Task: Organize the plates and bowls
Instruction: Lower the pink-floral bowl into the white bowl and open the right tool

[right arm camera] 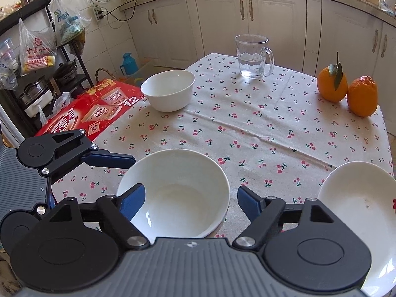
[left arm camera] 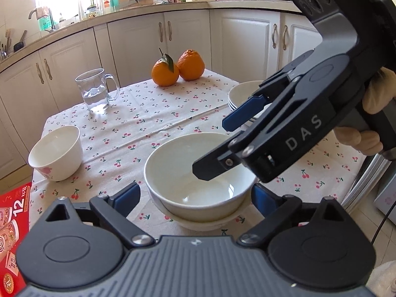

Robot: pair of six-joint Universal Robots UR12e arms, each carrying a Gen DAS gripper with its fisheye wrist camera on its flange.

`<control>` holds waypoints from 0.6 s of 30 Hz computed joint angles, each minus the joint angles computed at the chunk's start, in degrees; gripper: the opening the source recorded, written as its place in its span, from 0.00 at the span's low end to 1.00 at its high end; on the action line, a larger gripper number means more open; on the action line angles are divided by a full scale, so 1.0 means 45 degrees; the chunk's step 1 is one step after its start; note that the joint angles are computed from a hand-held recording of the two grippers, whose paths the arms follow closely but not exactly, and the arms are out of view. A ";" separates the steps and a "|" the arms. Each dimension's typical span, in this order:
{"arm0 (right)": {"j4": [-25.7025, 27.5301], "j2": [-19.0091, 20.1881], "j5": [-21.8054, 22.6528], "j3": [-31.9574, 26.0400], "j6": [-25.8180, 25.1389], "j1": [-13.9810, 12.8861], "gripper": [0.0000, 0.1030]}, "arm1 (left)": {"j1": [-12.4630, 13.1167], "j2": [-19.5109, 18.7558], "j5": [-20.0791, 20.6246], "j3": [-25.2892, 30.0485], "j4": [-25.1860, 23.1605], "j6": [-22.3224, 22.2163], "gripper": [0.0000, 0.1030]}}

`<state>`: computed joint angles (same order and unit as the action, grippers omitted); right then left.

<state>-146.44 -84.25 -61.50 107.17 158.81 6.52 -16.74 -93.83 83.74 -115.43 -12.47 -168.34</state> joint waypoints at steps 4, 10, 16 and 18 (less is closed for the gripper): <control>-0.0173 -0.0085 -0.0158 0.0032 -0.0034 0.0050 0.86 | 0.0071 0.0192 -0.0078 -0.0156 0.0072 0.0026 0.94; -0.0406 -0.0190 -0.0651 0.0082 -0.0162 0.0252 0.89 | 0.0249 0.0591 -0.0026 -0.0443 0.0105 -0.0144 0.94; -0.0478 -0.0273 -0.0833 0.0064 -0.0248 0.0501 0.91 | 0.0479 0.0965 0.0404 -0.0822 0.0439 -0.0115 0.94; -0.0528 -0.0267 -0.0881 0.0006 -0.0270 0.0613 0.92 | 0.0622 0.1051 0.0488 -0.0942 0.0535 -0.0157 0.94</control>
